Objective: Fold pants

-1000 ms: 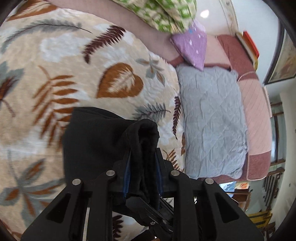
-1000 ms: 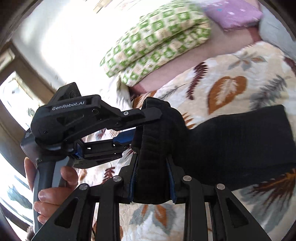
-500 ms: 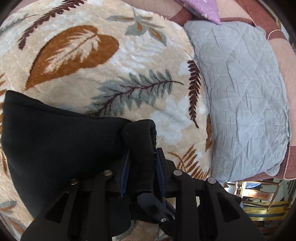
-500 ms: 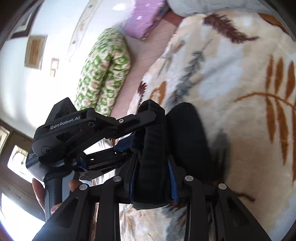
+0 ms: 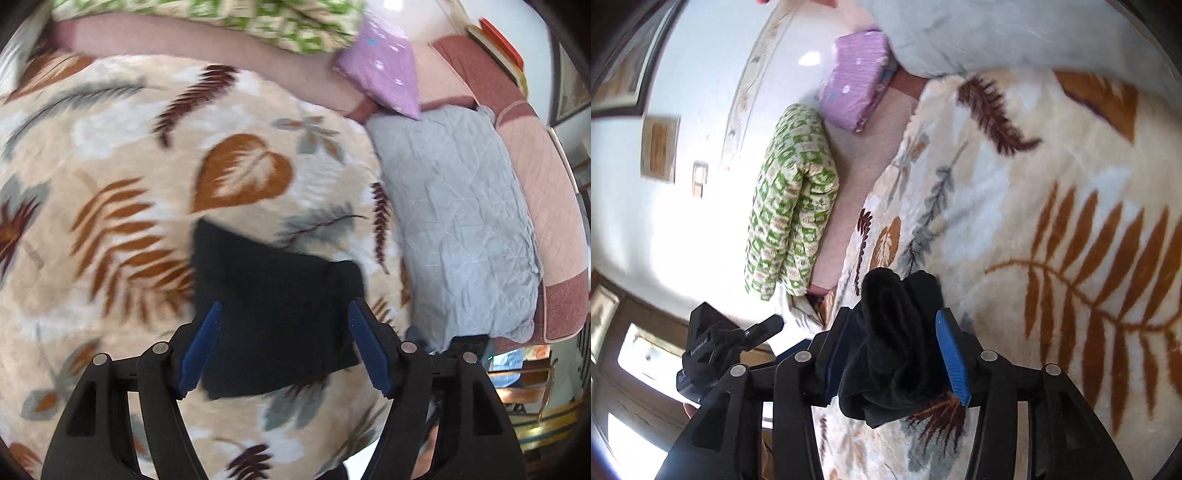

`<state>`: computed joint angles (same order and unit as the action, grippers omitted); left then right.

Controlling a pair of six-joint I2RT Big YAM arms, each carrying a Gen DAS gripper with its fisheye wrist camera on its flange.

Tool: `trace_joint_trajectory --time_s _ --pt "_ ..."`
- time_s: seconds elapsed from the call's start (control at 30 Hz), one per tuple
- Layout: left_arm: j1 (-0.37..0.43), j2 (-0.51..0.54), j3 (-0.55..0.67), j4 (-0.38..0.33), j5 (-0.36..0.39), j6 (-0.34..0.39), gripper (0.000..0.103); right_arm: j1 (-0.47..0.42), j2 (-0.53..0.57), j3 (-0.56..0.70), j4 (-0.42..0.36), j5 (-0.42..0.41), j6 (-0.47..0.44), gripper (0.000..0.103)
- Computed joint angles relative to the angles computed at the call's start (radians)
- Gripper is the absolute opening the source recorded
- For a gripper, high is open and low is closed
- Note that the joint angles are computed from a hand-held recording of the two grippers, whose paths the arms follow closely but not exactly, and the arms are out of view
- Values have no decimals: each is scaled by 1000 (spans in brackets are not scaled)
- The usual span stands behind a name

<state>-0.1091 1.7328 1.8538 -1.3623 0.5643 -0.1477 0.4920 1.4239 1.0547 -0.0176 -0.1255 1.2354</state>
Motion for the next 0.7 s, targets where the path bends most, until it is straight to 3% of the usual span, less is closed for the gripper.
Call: trace_joint_trajectory --time_s 0.13,0.27,0.37,0.43,0.53,0.63,0.7 --pt "54 -21 -120 22 95 -43 71 10 38 107 -145 -57 -130 58" --pt "39 -49 -203 38 112 -21 71 37 83 213 -317 -23 -222 58" --pt "19 -70 -244 64 112 -29 71 51 92 230 -321 -55 -267 58" --pt "15 -90 -275 89 143 -40 71 58 113 267 -384 -67 -314 57" --pt "-8 -115 -300 117 125 -61 71 60 157 313 -444 -77 -354 56" --pt "-35 -117 -310 164 60 -126 71 55 187 339 -471 -90 -384 46" --pt "-46 -104 -311 181 50 -186 71 50 197 348 -479 -98 -411 29"
